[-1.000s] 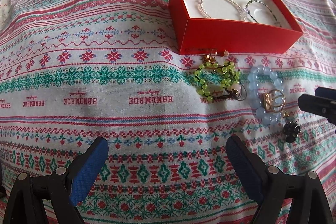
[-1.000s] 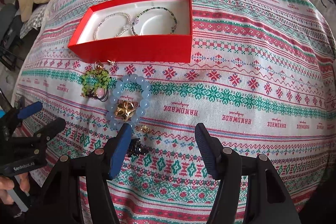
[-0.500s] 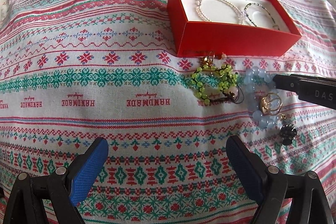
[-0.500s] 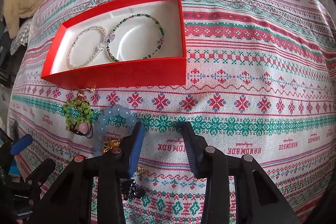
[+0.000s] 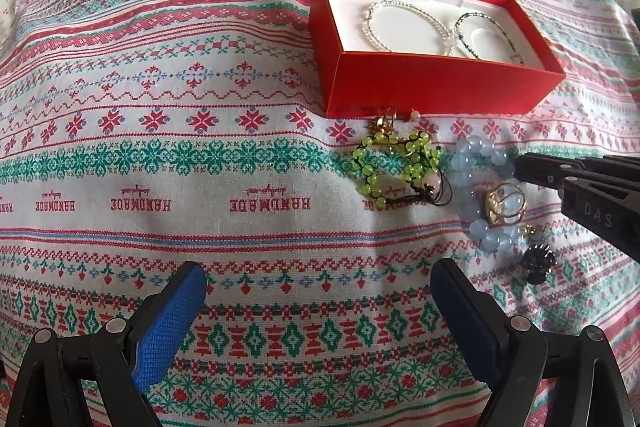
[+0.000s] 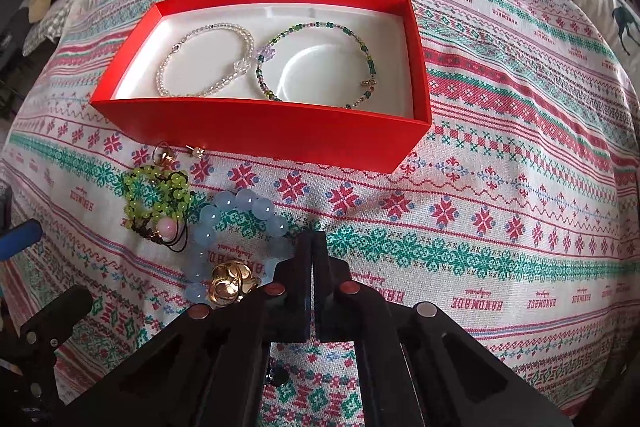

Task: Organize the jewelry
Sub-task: 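Grasp the light-blue bead bracelet with the right tool while the left tool grasps the chunky green-bead bracelet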

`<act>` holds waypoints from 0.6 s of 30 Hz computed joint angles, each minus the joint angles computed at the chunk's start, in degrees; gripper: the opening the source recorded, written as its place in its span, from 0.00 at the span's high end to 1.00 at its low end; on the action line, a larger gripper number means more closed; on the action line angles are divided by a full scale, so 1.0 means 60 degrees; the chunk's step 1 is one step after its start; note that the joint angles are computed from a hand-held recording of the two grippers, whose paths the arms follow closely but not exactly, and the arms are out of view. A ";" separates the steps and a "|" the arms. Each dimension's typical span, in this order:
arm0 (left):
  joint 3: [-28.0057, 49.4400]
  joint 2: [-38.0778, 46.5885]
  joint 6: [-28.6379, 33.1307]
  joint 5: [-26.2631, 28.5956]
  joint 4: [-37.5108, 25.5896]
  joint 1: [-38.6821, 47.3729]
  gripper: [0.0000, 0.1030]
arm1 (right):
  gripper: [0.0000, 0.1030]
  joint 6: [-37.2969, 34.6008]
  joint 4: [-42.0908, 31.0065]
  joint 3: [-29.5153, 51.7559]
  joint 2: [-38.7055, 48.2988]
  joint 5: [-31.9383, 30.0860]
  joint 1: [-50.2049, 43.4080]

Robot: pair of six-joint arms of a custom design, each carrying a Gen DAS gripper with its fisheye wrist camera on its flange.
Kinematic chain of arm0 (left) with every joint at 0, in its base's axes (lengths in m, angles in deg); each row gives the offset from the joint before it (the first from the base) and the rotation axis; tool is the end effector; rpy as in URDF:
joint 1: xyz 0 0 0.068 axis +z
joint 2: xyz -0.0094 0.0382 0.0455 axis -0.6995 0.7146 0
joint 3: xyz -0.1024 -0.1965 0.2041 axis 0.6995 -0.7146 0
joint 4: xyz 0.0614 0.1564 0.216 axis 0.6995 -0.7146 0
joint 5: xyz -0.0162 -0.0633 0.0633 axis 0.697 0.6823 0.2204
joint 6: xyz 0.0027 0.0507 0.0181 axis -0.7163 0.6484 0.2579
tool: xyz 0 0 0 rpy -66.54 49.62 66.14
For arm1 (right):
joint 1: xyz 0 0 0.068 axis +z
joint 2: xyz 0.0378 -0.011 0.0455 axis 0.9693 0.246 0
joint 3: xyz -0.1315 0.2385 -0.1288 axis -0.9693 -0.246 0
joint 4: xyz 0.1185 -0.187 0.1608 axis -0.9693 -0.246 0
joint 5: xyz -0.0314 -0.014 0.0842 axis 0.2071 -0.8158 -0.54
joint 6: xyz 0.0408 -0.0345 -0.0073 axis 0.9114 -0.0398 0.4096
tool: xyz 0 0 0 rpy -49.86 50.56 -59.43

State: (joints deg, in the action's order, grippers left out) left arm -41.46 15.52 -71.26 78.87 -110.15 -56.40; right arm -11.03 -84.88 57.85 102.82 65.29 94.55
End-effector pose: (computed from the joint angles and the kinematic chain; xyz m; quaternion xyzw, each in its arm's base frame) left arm 0.1791 -0.0408 0.2569 0.0589 0.9727 -0.0700 0.2131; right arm 0.2358 0.0775 0.2597 -0.0655 0.9855 0.0016 0.1563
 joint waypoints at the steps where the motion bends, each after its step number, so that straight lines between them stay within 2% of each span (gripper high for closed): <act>1: 0.0014 0.0009 0.0019 0.0012 0.0018 0.0024 0.09 | 1.00 -0.0111 -0.0147 -0.0036 -0.0246 -0.0245 -0.0242; 5: 0.0030 -0.0070 0.0243 0.0239 0.0049 0.0342 0.12 | 1.00 -0.0205 -0.0412 0.0076 -0.0828 -0.0597 -0.0571; 8: 0.0119 0.0021 0.0400 0.0660 0.0079 0.0691 0.17 | 1.00 -0.0211 -0.0671 0.0280 -0.1321 -0.0916 -0.0722; 14: 0.0382 0.0634 0.0510 0.2431 0.0327 0.1911 0.38 | 1.00 -0.0791 -0.1115 0.0622 -0.1910 -0.1682 -0.1199; 16: 0.0438 0.0940 0.0451 0.2742 0.0603 0.2014 0.51 | 0.98 -0.0872 -0.1173 0.0521 -0.1839 -0.1820 -0.1298; 18: 0.0445 0.1242 0.0310 0.2852 0.0920 0.1925 0.55 | 0.98 -0.0760 -0.1240 0.0493 -0.1554 -0.1905 -0.1349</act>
State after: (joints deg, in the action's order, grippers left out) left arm -38.80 22.97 -69.40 95.98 -104.64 -44.85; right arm -15.59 -92.32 60.81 93.49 53.86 86.46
